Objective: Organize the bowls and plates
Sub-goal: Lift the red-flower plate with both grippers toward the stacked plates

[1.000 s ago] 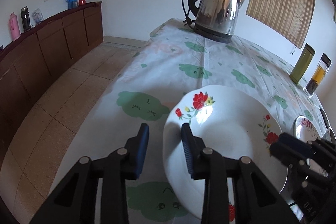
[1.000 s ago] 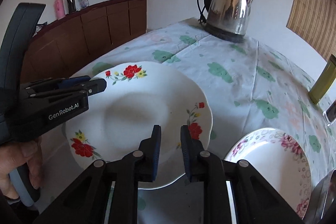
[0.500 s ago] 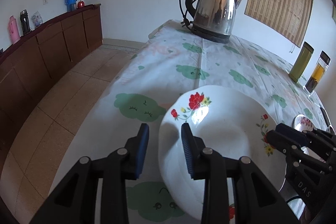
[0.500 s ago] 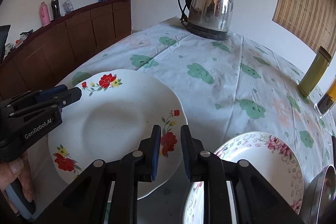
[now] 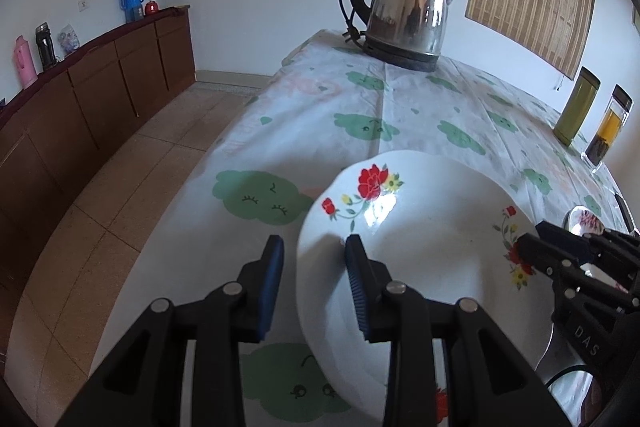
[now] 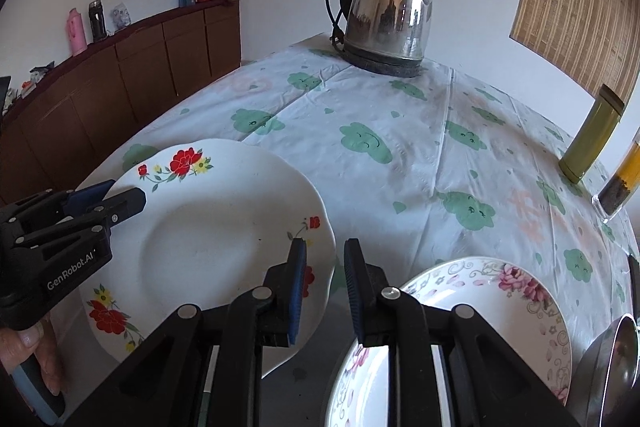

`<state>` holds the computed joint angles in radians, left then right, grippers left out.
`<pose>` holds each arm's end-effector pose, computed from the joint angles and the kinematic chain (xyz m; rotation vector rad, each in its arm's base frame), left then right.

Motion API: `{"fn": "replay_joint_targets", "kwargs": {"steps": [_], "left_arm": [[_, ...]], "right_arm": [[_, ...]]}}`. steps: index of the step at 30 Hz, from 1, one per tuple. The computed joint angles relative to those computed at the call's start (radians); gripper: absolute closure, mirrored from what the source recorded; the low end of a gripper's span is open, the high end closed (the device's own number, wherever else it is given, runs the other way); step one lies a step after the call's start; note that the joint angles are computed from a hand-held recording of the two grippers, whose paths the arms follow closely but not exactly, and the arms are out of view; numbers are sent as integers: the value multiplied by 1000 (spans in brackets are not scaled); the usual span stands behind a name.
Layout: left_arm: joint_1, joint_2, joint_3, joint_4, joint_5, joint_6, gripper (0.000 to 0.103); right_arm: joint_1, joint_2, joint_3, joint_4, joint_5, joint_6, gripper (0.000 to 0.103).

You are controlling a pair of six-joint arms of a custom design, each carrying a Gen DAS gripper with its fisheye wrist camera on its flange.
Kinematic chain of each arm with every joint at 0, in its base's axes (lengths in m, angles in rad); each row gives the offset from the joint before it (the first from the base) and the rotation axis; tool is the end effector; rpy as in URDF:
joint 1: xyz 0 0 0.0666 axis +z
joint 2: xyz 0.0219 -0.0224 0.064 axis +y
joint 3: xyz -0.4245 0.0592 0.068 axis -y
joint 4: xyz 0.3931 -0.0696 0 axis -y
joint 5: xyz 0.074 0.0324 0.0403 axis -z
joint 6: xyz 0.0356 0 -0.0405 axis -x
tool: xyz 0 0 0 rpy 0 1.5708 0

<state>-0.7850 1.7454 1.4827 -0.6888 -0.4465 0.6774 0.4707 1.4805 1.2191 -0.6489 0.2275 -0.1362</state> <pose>0.4376 -0.4161 0.3482 -0.0449 2.3980 -0.1068 0.4473 0.2182 0.3720 -0.3128 2.4286 -0.0161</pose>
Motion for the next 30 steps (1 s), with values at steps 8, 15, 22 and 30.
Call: {"fn": "replay_joint_targets", "kwargs": {"steps": [8,15,22,30], "left_arm": [[6,-14,-18,6,0,9,75],[9,-31,-44,27,3,16,77],[1,-29,-40,44,29,-23,83],[1,-28,-37,42,30,-10,81]], "right_arm": [[4,-27,-33,17,-60,-5,78],[29,-68,-93,89,-38,-27,78],[78,-84,-125,153,-108,28,97],[61,-115,-146,224,19,3,89]]}}
